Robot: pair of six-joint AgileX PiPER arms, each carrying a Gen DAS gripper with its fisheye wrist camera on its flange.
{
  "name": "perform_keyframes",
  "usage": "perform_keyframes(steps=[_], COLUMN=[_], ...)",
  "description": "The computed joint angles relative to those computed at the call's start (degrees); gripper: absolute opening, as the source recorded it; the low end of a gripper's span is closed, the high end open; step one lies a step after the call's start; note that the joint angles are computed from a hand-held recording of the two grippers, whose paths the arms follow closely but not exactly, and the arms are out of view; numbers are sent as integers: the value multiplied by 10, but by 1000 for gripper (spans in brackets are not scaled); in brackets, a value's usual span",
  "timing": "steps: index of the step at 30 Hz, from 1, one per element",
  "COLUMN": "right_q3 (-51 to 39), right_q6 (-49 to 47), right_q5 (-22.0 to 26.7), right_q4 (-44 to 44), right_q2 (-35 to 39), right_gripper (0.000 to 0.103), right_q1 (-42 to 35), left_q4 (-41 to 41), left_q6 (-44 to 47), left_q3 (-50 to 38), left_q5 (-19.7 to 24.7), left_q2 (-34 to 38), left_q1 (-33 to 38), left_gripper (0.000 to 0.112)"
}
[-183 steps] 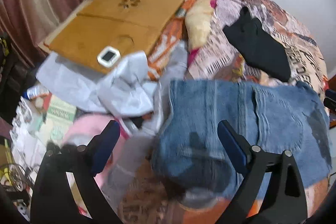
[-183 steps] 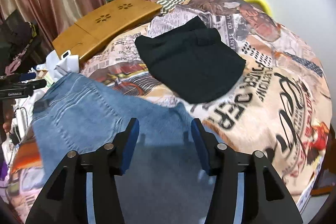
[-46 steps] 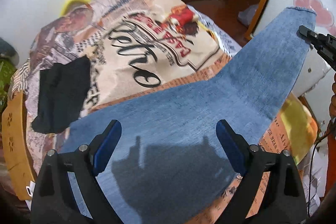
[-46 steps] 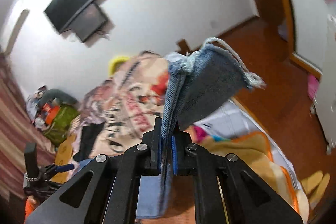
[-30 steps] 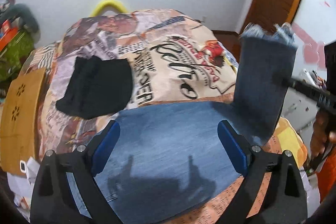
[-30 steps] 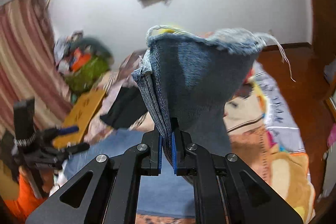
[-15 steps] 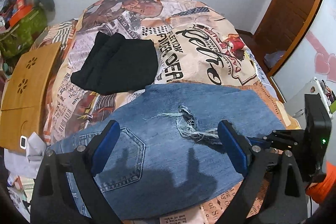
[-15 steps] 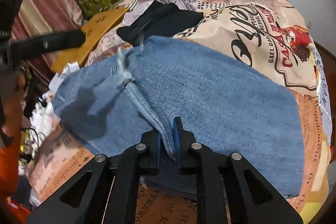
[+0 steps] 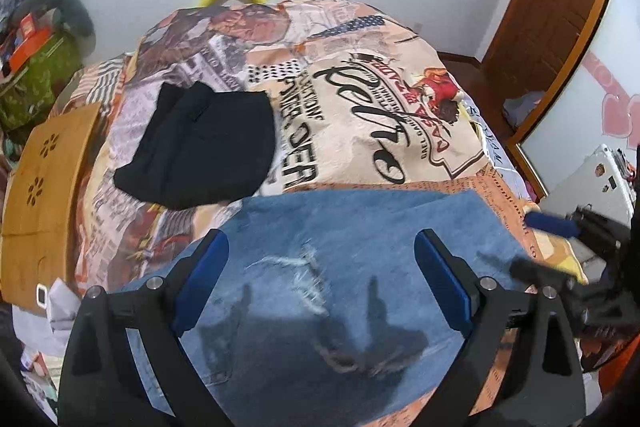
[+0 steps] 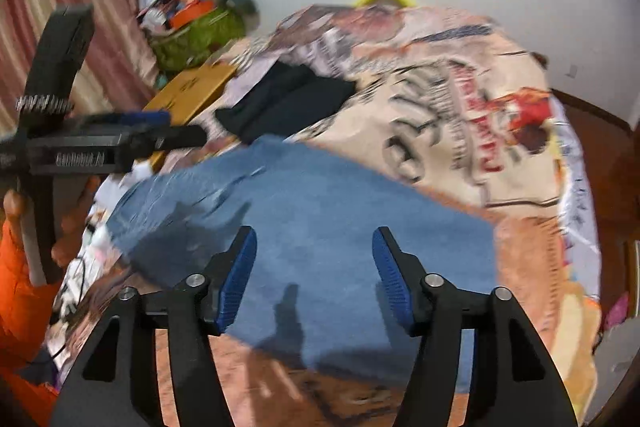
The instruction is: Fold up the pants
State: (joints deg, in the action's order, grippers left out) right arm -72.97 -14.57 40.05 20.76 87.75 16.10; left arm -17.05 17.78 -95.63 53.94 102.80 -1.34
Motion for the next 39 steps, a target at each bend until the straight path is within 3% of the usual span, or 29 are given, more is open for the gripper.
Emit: perform_keyframes(steps=[8, 14, 17, 21, 27, 35, 39], right_q3=[-45, -31, 7, 37, 87, 141, 147], right_q6=[6, -25, -62, -86, -83, -64, -22], right_q5=[19, 46, 22, 13, -20, -42, -46], right_q4=[24, 32, 46, 65, 62, 51, 15], right_q2=[91, 145, 120, 99, 66, 20, 7], right_gripper=[63, 63, 66, 69, 75, 76, 76], right_q1=[-73, -91, -92, -101, -105, -107, -97], left_q4=[73, 132, 133, 125, 136, 101, 96], left_q6=[-61, -81, -85, -72, -41, -14, -21], left_q3=[-93, -107, -53, -25, 70, 141, 153], left_q5=[29, 50, 1, -9, -59, -71, -58], left_q2=[102, 165, 144, 126, 63, 12, -7], left_q1=[-73, -104, -101, -97, -100, -74, -65], left_gripper=[95, 96, 103, 103, 103, 103, 103])
